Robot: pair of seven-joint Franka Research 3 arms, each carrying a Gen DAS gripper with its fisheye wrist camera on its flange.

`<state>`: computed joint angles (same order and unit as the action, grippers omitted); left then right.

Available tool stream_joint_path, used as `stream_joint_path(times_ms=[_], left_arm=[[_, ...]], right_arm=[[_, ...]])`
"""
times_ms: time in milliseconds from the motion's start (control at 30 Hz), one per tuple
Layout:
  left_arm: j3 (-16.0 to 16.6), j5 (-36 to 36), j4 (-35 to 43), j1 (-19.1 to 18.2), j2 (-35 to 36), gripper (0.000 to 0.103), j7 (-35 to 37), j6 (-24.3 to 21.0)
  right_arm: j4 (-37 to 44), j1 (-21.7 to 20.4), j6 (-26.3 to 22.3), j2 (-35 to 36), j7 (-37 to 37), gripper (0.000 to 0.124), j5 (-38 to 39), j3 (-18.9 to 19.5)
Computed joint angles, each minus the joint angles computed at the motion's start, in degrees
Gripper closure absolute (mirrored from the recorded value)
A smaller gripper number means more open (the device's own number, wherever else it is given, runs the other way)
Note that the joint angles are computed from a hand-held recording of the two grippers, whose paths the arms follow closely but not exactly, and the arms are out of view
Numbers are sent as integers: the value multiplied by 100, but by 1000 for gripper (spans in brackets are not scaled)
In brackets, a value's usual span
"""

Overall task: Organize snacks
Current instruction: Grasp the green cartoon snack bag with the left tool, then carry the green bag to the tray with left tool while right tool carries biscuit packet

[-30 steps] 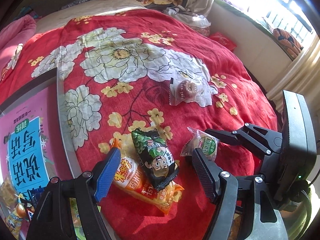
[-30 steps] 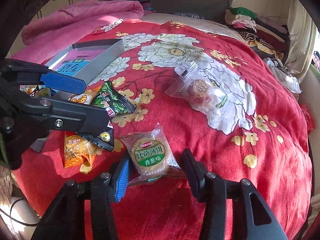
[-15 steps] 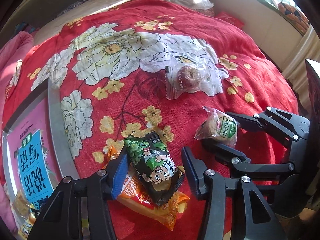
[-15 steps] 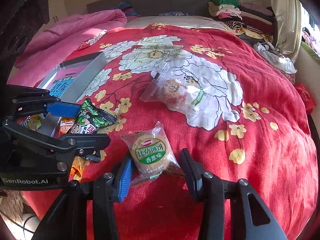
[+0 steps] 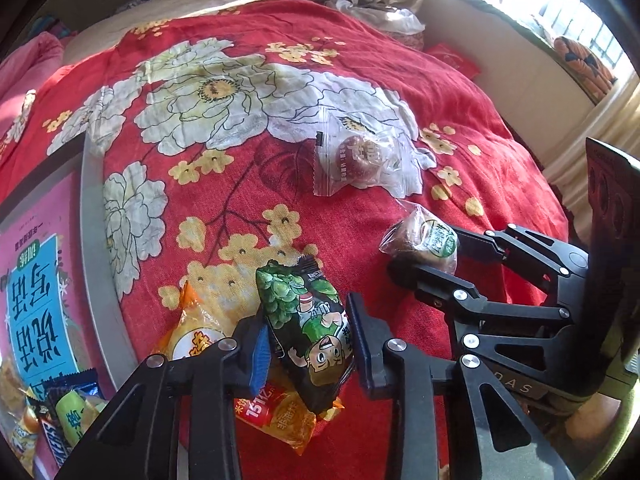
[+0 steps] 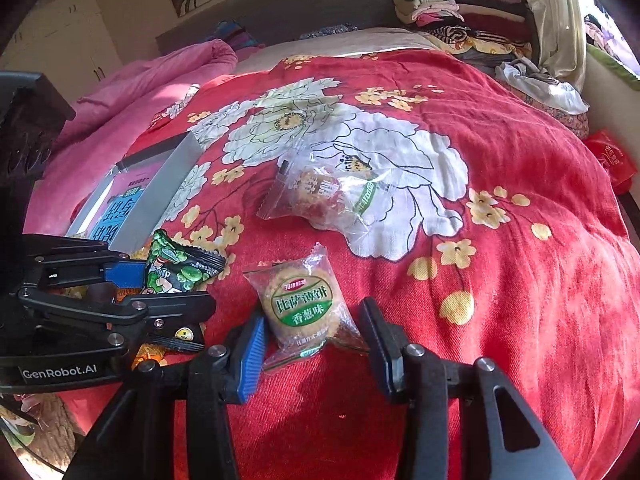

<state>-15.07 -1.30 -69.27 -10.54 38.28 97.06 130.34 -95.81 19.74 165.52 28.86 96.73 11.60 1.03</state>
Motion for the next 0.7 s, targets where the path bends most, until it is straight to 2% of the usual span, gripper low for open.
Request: stream_joint_path(times_ms=[167,400,567,700], left_arm=[[-88,-228,-425,179,-332,68,48,288],[-147,-588,-977,455,-785,68,154,682],[-122,-755,-1318,580,-1076,68,168,969],[-106,-866,-1530,679,-1253,68,175,1124]], right_arm=[[-58,-296,124,-26,-346,78,438,370],[-190,-368,384,-125,-735,78,796,557],[-357,-427,776,-258,-1115,78,1048,764],[-429,-759,1013,-307,-1571,78,1510,1272]])
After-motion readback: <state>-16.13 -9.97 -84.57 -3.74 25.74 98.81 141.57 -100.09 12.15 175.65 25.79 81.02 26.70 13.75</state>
